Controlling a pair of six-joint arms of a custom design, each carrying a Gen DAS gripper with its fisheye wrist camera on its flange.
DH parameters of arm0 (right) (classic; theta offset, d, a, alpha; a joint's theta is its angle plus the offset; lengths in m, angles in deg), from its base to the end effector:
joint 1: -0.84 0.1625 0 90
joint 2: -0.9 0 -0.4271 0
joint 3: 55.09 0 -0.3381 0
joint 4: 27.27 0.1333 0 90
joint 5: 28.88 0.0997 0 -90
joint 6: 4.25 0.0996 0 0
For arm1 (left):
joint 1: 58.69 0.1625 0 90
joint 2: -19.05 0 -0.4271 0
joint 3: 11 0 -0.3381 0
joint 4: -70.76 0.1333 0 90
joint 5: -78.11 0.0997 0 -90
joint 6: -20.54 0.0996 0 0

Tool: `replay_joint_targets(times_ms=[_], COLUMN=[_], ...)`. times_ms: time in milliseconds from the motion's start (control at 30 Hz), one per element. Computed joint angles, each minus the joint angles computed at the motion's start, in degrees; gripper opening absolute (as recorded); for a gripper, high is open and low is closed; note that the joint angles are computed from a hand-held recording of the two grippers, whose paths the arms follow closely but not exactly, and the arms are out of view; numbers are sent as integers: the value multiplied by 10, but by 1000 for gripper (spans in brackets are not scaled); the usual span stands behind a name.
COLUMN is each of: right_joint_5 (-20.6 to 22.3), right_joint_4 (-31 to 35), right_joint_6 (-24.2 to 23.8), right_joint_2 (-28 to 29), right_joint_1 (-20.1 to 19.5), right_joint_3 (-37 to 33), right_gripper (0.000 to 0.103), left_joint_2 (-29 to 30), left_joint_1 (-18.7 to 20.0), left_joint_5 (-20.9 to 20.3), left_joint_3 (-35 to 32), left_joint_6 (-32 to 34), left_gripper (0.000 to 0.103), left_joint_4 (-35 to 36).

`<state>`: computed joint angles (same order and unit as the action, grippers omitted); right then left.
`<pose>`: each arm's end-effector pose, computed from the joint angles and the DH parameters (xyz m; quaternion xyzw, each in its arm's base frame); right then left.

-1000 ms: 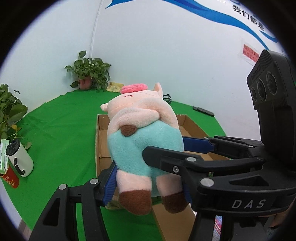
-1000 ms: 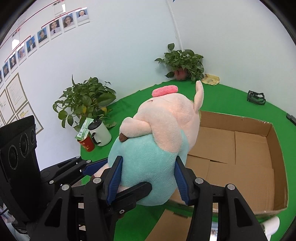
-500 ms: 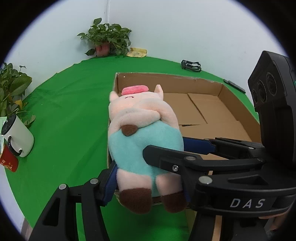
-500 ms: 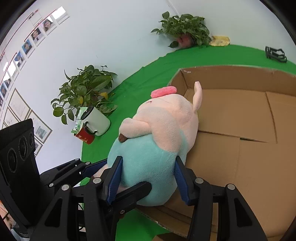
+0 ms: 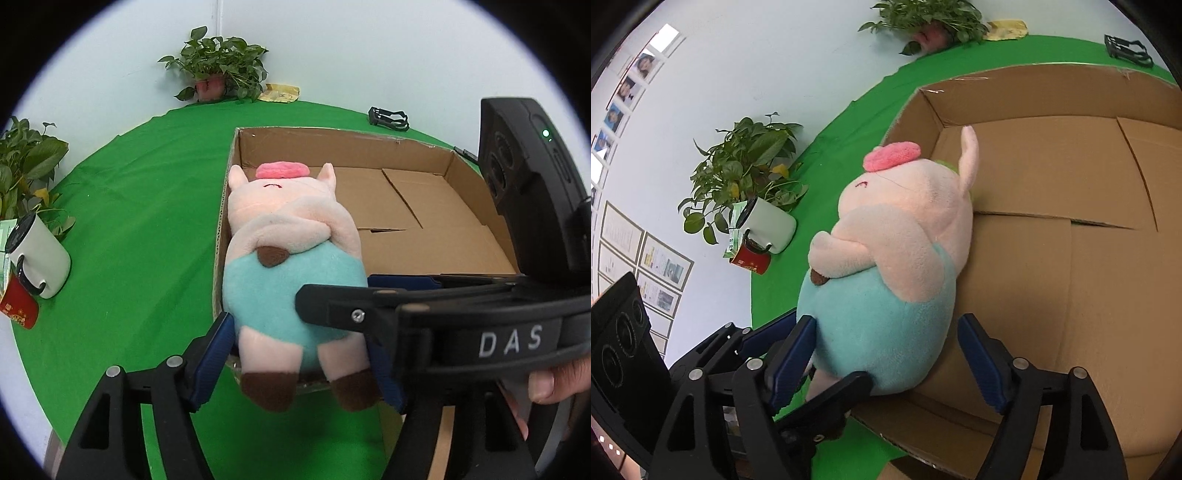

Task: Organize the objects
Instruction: 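Lower the pig into the box corner and open the left gripper, then move the right gripper to the long brown cardboard box and grasp it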

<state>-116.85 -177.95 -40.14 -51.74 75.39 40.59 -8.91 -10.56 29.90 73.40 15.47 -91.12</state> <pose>-0.0363 -0.6451 0.2066 0.1780 -0.9719 0.1458 0.0506 -0.3052 -0.6397 0.0360 0.2468 0.8936 -0.2559 0.2742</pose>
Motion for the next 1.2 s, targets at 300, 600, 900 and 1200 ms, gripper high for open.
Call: replay_joint_targets(times_ms=[300,600,900,1200], right_joint_5=[-84,-142,-63,24], right_joint_4=[-153,-522,-681,-688], right_joint_6=[-1,-103,-172,-198], right_joint_2=[-74,-186,-280,-341], right_joint_1=[10,-13,-112,-224], right_joint_3=[108,339,511,591], right_gripper=[103,103,103,103], left_joint_2=[-57,-60,-49,-58], left_joint_1=[-26,-102,-164,-191], left_joint_5=[19,56,74,77], left_joint_3=[114,235,272,296], left_joint_6=[-20,25,-1,-97], left_gripper=[70,81,81,81], left_joint_4=[-130,-390,-372,-266])
